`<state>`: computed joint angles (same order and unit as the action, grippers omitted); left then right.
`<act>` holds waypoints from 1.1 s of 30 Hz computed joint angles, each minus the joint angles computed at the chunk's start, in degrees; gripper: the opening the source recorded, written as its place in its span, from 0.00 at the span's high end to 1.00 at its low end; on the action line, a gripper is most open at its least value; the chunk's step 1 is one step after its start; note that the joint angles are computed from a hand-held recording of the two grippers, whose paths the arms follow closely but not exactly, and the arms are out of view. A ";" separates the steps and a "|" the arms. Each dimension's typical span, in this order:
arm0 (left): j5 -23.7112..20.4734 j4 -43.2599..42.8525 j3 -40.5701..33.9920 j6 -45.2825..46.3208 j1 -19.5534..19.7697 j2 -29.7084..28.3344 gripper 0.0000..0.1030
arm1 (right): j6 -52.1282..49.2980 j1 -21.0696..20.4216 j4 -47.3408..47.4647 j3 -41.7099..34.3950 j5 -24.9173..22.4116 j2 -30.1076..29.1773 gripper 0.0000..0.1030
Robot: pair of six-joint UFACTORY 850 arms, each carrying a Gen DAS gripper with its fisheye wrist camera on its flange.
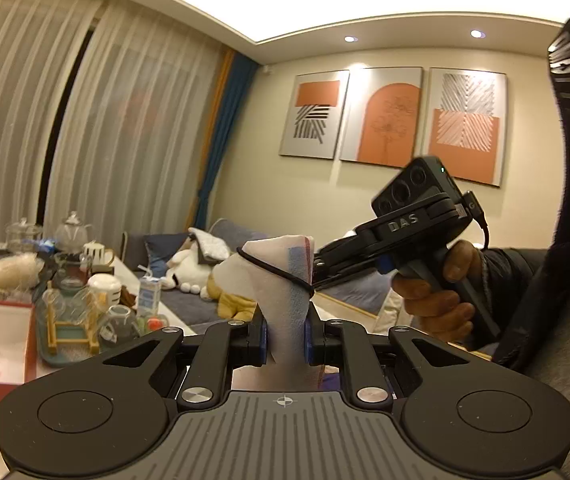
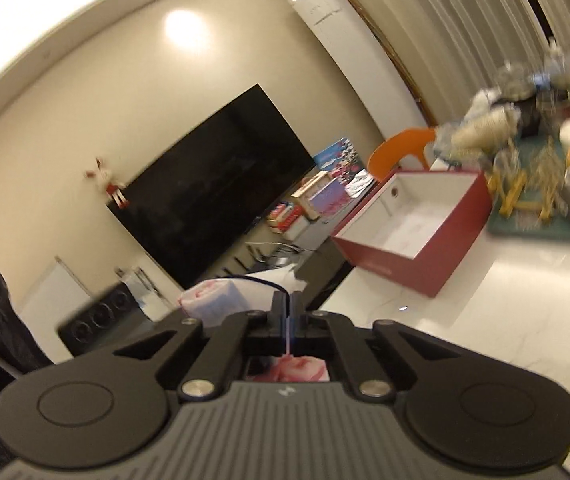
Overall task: Fold shopping bag
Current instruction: 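Loop the band around the bag roll end with the right tool while the left tool holds it, then grasp the bag roll with the right tool while the left tool opens and releases it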
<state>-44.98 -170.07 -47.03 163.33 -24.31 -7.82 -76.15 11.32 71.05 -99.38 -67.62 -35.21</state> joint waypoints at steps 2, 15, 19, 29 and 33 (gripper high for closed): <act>-0.14 3.19 -0.05 -0.92 0.29 0.40 0.84 | -0.72 0.41 -0.64 0.19 -0.08 0.49 1.00; -0.93 18.41 -0.80 -11.93 1.44 1.66 0.84 | 2.02 1.04 -13.89 -13.70 -13.62 -7.52 1.00; -0.09 17.60 -0.65 -12.24 0.87 1.76 0.84 | 1.84 1.21 -20.32 -23.58 -23.34 -13.11 0.99; 7.06 1.38 0.74 -2.82 -1.50 2.73 0.84 | -1.04 -4.46 -3.50 -12.76 -14.44 -7.37 0.44; 8.36 1.98 0.37 -1.26 -1.99 2.82 0.84 | -1.47 -3.15 -0.58 -9.59 -15.02 -5.65 0.45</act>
